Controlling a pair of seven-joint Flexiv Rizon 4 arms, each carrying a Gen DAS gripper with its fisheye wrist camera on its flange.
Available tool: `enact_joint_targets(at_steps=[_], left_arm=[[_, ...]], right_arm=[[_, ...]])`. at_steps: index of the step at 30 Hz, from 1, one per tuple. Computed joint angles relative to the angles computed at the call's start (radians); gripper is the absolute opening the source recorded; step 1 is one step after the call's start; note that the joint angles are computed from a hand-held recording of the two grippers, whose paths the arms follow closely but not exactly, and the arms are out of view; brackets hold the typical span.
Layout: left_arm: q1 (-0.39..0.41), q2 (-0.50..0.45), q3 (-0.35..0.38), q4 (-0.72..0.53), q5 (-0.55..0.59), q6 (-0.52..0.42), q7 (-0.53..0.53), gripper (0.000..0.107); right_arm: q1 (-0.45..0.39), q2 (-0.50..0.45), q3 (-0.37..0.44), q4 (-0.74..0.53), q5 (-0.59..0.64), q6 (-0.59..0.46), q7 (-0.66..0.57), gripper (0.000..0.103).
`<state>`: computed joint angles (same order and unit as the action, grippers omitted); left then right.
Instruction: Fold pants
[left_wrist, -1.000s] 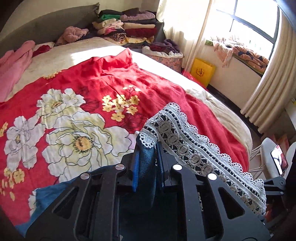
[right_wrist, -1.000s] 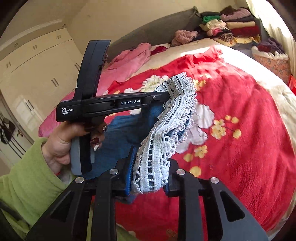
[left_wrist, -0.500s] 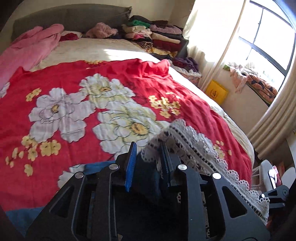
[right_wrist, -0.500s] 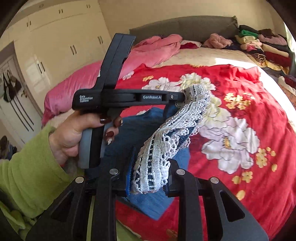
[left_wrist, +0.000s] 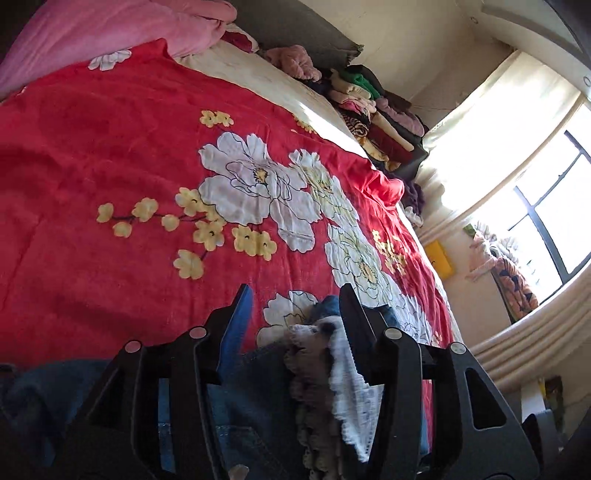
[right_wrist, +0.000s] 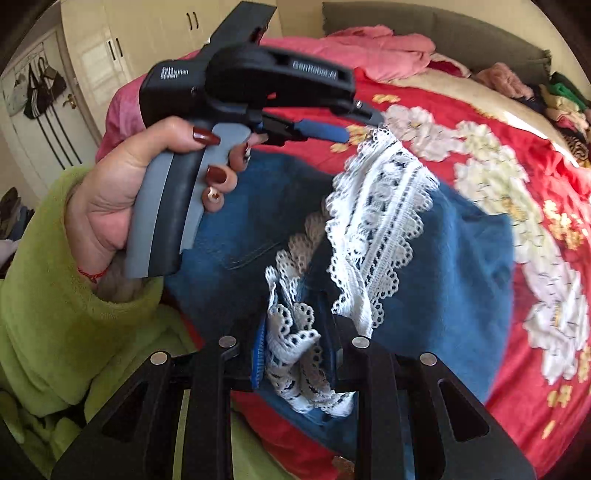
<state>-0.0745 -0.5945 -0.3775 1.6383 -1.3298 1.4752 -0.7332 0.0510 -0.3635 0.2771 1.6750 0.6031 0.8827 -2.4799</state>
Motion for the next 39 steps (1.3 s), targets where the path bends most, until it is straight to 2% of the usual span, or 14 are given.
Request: enact_joint_targets(at_steps=[2,5,9,11,20,23,25,26,27,28,29,32,36,39], left_arm=[[0.002,0.007,-0.01,0.006,-0.024,-0.003,0.028,0.044],[-0.006,0.009,0.003,0.01,-0.013,-0.049,0.024,0.051],[0.0,0.001,0.004,0.007,-0.042,-0.122,0.023,0.055],[-0.005,-0.003,0.015,0.005,-0.057,-0.153,0.005,0.065],[-0.035,-0.051,0.078,-0.028,0.179,-0.167,-0.184,0.071],[-0.039,-0.066,0.097,-0.04,0.279,-0.155,-0.264,0.057],[-0.007,-0.071,0.049,-0.037,0.279,-0.153,-0.254,0.029],[0.01,-0.069,0.022,-0.03,0.273,-0.146,-0.244,0.029],[0.005,-0.067,0.025,-0.029,0.298,-0.134,-0.251,0.027],[0.011,-0.065,0.015,-0.028,0.312,-0.129,-0.244,0.024],[0.03,-0.061,-0.019,-0.022,0.3,-0.113,-0.214,0.022],[0.07,-0.047,-0.095,-0.014,0.246,-0.062,-0.126,0.016],[0.013,-0.069,0.01,-0.05,0.373,-0.083,-0.235,0.015],[0.014,-0.07,0.026,-0.031,0.436,-0.082,-0.299,0.025]], right_arm=[[-0.006,0.009,0.008,-0.001,0.008,-0.022,-0.019,0.028],[-0.022,0.033,0.005,-0.007,0.034,-0.062,-0.045,0.049],[-0.032,0.049,-0.028,-0.013,0.067,0.027,-0.082,0.055],[-0.012,0.024,-0.066,-0.029,0.025,0.095,0.012,0.057],[-0.081,-0.205,-0.073,-0.301,-0.071,0.034,0.312,0.057],[-0.107,-0.295,-0.048,-0.423,-0.086,-0.039,0.371,0.057],[-0.111,-0.348,-0.045,-0.494,-0.117,-0.105,0.423,0.057],[-0.121,-0.374,-0.037,-0.531,-0.117,-0.144,0.445,0.057],[-0.133,-0.388,-0.021,-0.553,-0.11,-0.175,0.448,0.051],[-0.165,-0.403,0.017,-0.583,-0.081,-0.229,0.409,0.015],[-0.19,-0.407,0.048,-0.593,-0.064,-0.25,0.378,0.008],[-0.205,-0.368,0.046,-0.546,0.007,-0.168,0.302,0.008],[-0.15,-0.372,-0.011,-0.528,-0.05,-0.122,0.34,0.008],[-0.093,-0.359,-0.045,-0.459,-0.131,0.004,0.348,0.013]])
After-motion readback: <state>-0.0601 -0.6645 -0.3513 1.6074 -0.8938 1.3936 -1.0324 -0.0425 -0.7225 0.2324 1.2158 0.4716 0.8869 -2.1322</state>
